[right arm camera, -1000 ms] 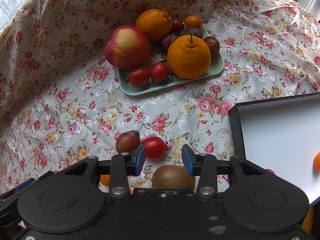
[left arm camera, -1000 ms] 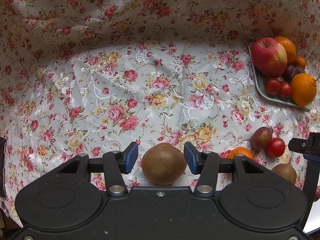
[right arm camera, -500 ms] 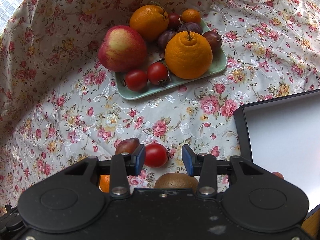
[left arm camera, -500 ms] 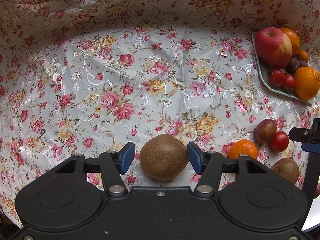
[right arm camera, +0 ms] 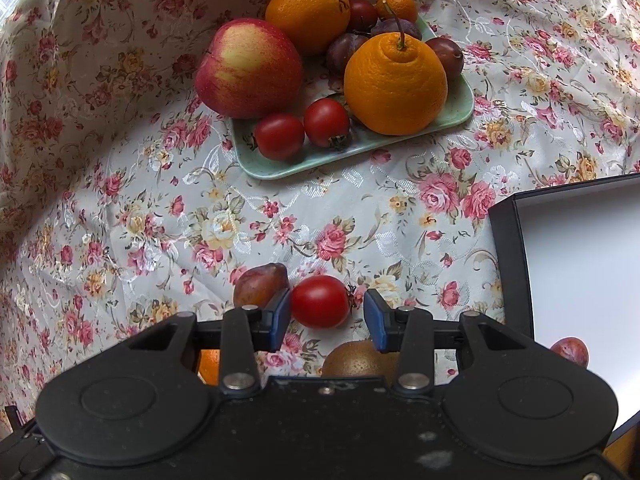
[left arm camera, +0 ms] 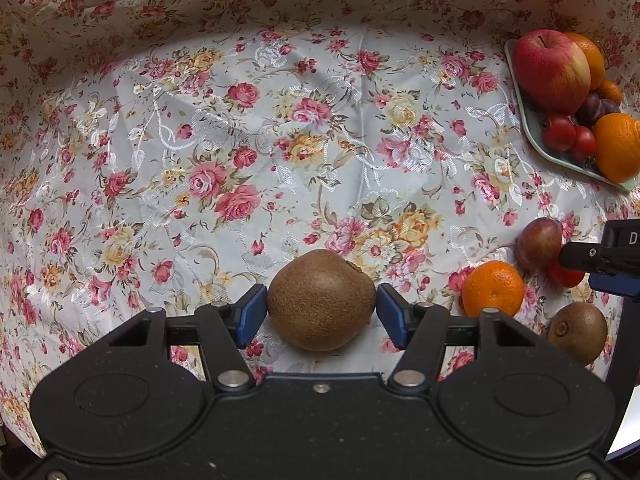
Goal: Organize fruits
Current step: 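Close the left tool on the kiwi while the right tool grasps the red tomato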
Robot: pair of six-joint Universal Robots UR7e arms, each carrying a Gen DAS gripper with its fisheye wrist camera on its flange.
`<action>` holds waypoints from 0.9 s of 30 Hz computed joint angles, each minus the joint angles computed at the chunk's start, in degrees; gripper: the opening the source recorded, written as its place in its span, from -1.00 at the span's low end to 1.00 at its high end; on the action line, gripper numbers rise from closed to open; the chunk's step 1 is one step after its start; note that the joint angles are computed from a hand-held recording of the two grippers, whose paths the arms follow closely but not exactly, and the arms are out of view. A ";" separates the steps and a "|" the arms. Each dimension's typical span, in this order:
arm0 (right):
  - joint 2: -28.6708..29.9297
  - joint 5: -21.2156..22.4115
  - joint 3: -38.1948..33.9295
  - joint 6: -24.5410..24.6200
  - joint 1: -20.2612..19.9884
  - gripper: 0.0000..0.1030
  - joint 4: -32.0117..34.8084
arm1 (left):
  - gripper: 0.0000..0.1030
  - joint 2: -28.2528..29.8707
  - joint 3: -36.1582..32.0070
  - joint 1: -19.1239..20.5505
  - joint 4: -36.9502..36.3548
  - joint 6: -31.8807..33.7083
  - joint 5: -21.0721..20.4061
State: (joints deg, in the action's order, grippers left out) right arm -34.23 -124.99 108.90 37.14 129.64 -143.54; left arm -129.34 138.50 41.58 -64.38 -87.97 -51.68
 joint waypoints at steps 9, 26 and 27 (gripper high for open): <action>2.10 -1.00 -1.00 -0.13 -0.16 -0.16 0.22 | 0.25 -0.40 1.07 2.60 -2.71 2.13 -0.21; 4.64 -2.53 -2.99 0.16 -0.19 -0.15 2.28 | 0.26 1.09 1.89 6.54 -6.92 6.28 1.78; 4.61 -2.54 -3.05 0.37 -0.16 -0.16 2.44 | 0.25 1.15 1.96 6.45 -6.94 6.29 1.84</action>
State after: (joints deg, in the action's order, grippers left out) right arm -29.61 -127.54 105.85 37.51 129.48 -141.10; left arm -128.19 140.46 48.03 -71.32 -81.68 -49.84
